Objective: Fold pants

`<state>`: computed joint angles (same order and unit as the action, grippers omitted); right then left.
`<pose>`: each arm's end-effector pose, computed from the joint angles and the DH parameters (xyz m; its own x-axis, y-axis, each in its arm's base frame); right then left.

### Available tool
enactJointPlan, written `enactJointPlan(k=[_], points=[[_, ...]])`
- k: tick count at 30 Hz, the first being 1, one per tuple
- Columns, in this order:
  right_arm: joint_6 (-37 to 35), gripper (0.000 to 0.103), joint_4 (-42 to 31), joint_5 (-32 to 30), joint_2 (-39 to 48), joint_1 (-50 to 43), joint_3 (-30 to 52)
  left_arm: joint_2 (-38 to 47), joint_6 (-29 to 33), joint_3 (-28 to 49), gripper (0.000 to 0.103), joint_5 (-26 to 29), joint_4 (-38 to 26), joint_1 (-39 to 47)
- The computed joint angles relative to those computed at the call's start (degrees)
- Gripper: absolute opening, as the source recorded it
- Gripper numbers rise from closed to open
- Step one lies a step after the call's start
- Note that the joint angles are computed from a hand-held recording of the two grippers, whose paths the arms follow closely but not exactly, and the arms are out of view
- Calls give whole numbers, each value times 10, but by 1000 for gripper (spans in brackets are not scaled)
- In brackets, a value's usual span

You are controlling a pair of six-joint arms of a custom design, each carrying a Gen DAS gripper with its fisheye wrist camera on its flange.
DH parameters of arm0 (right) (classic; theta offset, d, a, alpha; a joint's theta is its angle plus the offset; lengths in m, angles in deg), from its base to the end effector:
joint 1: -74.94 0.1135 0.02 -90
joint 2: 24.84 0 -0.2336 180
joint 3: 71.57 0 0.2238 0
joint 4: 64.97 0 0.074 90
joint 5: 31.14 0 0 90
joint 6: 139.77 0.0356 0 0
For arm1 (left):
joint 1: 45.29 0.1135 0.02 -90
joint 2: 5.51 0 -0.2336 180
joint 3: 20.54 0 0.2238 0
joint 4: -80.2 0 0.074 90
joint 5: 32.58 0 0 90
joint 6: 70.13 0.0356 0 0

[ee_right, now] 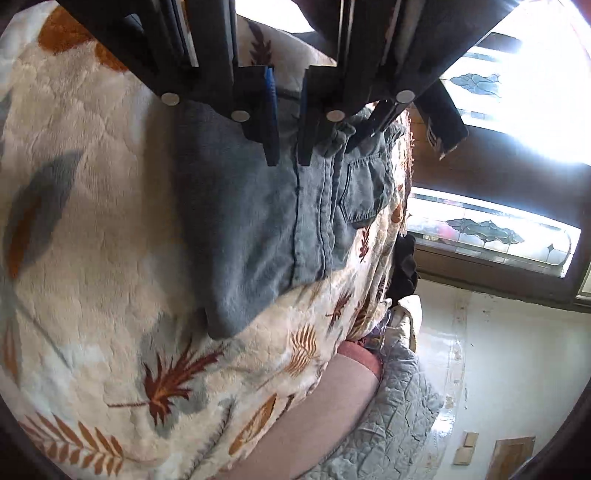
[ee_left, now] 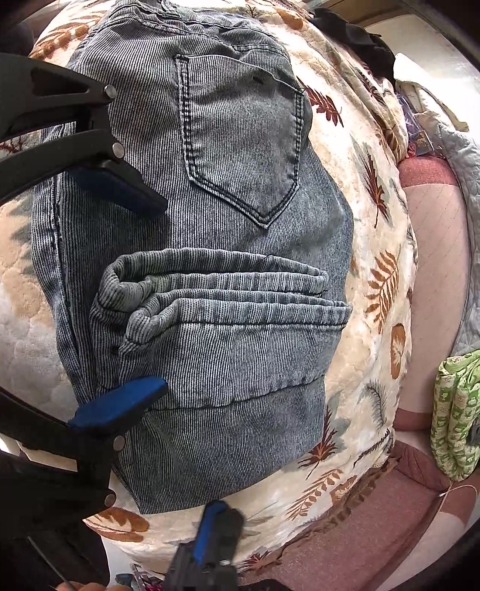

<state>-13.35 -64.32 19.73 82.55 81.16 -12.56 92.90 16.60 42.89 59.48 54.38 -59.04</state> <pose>0.3026 0.0556 0.0939 -0.8924 0.3660 -0.2640 0.0295 0.6311 0.7751 0.2824 -0.0704 0.1206 -0.8610 0.1520 -0.4853 0.2058 0.9768 -0.0592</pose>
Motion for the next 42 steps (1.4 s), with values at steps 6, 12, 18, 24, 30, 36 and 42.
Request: enactJointPlan(k=[6, 12, 18, 24, 30, 36, 42], points=[[-25, 57, -50, 52, 27, -3, 36, -23, 6, -19, 89, 20, 12, 14], [-31, 75, 32, 134, -95, 43, -72, -167, 17, -105, 89, 83, 26, 106], [-17, 75, 59, 148, -64, 115, -55, -199, 9, -98, 89, 252, -28, 379], [-40, 75, 1, 169, -3, 193, 48, -26, 0, 26, 89, 389, -112, 581], [-42, 75, -39, 180, 72, 226, 133, 109, -19, 110, 89, 466, -146, 633], [-3, 75, -20, 119, 84, 202, 140, 119, -54, 118, 89, 498, -110, 626], [48, 75, -3, 42, 121, 182, 186, 135, -66, 126, 84, 501, -91, 620]])
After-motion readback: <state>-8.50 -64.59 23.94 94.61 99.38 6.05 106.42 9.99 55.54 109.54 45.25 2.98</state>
